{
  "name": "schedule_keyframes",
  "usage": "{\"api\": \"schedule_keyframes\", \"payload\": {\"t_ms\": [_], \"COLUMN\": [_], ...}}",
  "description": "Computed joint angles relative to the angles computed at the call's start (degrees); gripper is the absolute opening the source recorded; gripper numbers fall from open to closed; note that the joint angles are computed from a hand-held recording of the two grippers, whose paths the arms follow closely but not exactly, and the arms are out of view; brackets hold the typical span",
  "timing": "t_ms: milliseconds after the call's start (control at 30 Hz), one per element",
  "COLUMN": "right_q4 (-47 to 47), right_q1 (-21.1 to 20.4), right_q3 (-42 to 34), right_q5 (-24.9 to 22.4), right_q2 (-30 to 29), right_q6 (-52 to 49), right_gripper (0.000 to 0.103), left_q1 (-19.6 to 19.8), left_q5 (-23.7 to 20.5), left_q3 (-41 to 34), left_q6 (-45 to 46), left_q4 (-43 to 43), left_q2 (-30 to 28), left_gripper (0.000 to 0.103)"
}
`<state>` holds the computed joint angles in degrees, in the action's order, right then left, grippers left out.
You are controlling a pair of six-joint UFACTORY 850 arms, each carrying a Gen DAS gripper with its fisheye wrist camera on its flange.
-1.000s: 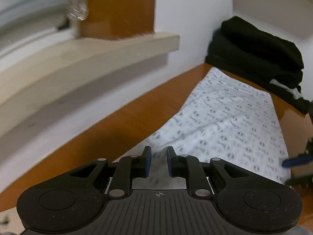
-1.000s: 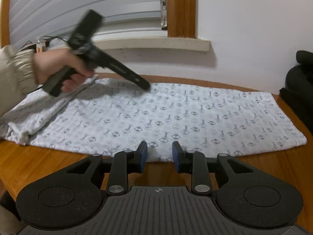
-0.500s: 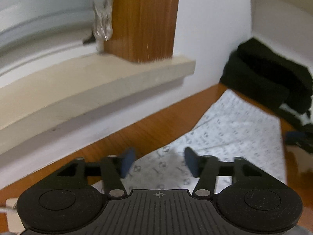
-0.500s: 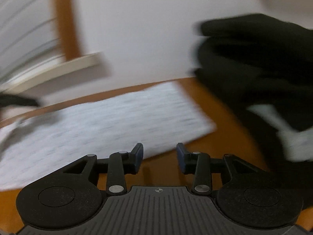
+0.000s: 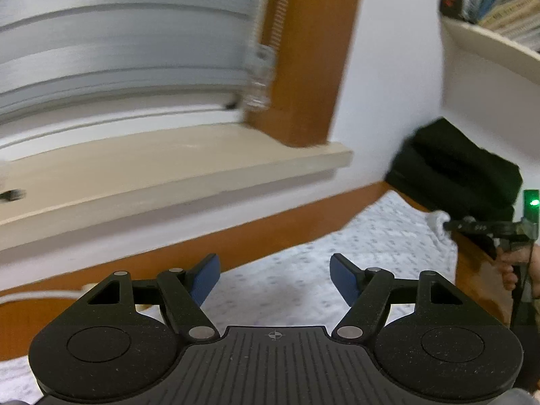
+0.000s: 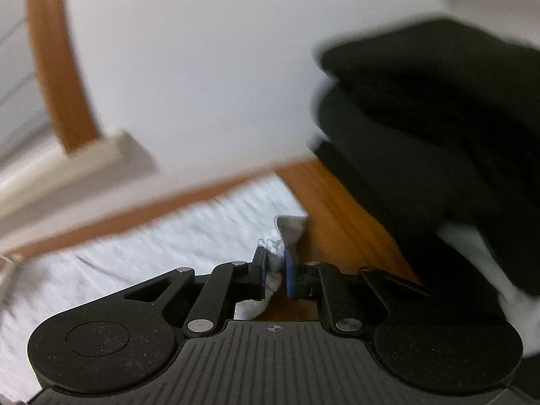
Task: Fold clothes
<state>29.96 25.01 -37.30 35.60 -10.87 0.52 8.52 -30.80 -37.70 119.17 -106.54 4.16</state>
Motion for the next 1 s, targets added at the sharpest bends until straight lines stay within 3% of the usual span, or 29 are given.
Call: {"api": "schedule_keyframes", "payload": {"t_ms": [233, 433, 567, 700, 1000], "right_q4": [-3.6, -21.3, -30.8, -31.9, -26.0], "right_q1": [12.0, 23.7, 27.6, 28.5, 28.4], "right_q3": [-12.2, -20.6, -20.3, -19.3, -15.6], "right_q5": [1.6, -1.3, -3.8, -3.5, -0.4], "right_q2": [-3.0, -8.4, -12.2, -14.5, -12.9], "right_q6": [-5.6, -0.1, 6.0, 6.8, 3.0], "right_gripper": [0.012, 0.012, 0.011, 0.011, 0.012], "left_q1": [10.4, 19.1, 24.0, 24.8, 21.5], "left_q5": [-4.1, -8.9, -11.6, -12.1, -9.5], "left_q3": [2.4, 3.8, 5.3, 5.2, 5.1], "left_q6": [-8.3, -13.0, -14.8, -15.2, -15.0], "left_q4": [6.6, 9.8, 12.4, 13.7, 11.4], "left_q2": [5.4, 6.4, 4.6, 1.1, -3.3], "left_gripper": [0.076, 0.076, 0.076, 0.076, 0.076]}}
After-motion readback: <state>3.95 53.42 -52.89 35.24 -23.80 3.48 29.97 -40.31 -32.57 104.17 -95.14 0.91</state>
